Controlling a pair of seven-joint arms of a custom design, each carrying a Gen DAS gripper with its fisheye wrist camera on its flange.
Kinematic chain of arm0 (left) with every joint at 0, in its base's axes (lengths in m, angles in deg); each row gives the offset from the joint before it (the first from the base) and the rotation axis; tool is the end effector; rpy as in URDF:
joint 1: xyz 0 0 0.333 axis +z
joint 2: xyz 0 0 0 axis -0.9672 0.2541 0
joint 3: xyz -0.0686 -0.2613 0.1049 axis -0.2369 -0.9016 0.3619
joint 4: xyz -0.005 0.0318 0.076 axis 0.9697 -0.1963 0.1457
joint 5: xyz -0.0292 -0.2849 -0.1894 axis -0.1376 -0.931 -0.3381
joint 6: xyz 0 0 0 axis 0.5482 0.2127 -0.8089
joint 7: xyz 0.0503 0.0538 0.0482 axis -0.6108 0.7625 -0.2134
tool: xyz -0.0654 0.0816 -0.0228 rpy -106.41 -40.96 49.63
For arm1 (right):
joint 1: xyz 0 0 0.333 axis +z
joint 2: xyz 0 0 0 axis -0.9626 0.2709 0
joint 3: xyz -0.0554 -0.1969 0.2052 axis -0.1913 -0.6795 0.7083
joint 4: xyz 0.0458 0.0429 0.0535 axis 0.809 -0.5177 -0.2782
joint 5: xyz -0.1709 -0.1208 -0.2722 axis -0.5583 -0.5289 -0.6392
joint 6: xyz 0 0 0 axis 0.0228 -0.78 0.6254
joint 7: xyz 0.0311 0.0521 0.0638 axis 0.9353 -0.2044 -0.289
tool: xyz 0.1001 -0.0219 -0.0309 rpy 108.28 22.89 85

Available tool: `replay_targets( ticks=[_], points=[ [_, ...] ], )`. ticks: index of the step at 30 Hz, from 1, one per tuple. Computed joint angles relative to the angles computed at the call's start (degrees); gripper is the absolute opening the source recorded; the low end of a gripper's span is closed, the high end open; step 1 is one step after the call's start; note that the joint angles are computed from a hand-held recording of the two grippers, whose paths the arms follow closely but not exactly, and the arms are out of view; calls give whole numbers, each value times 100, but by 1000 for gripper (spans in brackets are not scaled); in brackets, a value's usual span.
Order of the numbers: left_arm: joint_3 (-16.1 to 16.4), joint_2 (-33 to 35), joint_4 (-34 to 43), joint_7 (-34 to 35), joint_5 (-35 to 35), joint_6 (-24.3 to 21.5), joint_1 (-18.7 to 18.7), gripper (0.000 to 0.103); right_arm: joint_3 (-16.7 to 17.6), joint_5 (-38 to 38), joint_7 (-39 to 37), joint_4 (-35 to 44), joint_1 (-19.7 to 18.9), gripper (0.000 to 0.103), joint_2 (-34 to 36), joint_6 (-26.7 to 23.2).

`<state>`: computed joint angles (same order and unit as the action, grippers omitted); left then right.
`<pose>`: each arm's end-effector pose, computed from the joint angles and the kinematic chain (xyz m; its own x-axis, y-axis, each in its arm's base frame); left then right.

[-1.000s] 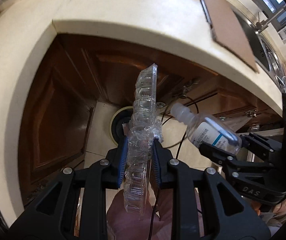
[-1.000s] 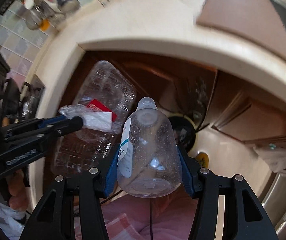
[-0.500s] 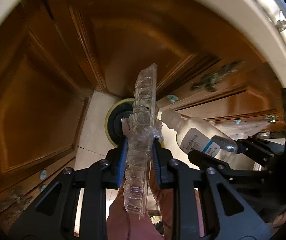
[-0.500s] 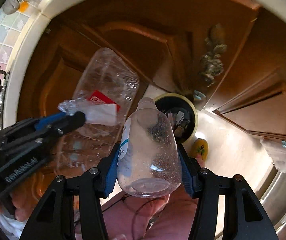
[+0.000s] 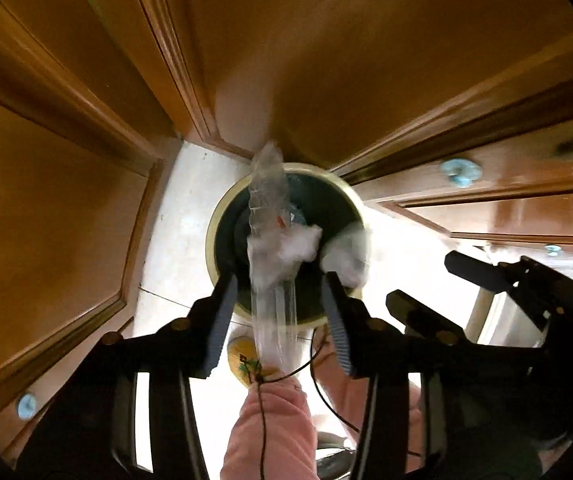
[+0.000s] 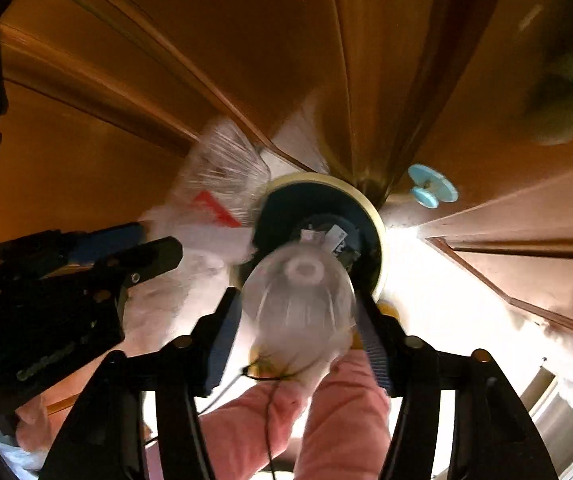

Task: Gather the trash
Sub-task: 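Lower both items over the floor bin and open both tools, then raise both tools back up to the counter trash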

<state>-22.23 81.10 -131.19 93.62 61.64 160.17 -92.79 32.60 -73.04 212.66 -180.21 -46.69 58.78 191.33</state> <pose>0.4961 -0.2928 0.5092 -0.4115 -0.8970 0.1616 -0.9101 0.4138 -0.0205 0.4810 0.3540 0.5001 -0.2306 -0.9556 -0.1835 -0.9688 0.2430 -0.0481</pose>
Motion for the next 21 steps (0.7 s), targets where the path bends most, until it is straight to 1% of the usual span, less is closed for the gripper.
replay_targets(
  ticks=[3, 5, 10, 11, 12, 15, 18, 21],
  points=[
    [7, 83, -126, 55, 131, 79, -31, 42, -5, -48, -47, -61, 0, 65, 109, 170],
    [22, 139, -87, 89, 179, 33, -27, 42, 2, -91, -19, -40, 27, 65, 151, 190],
    [29, -75, -137, 258, 141, -65, 32, 42, 20, -74, 88, 112, 66, 65, 118, 46],
    [25, -139, -99, 282, 129, -115, 42, 42, 20, -72, 109, -57, 71, 65, 81, 178],
    [30, -199, -113, 329, 115, -127, 65, 42, 23, -82, 141, -26, 81, 65, 38, 143],
    [32, -356, 178, 373, 107, -452, 102, 42, 32, -143, 240, -90, 115, 65, -187, 45],
    [19, -441, 635, 359, 92, -878, 117, 42, 40, -263, 408, 162, 172, 65, -285, -221],
    [10, -481, 1229, 387, 123, -1304, 118, 42, 53, -421, 613, 571, 257, 65, -341, -626]
  ],
)
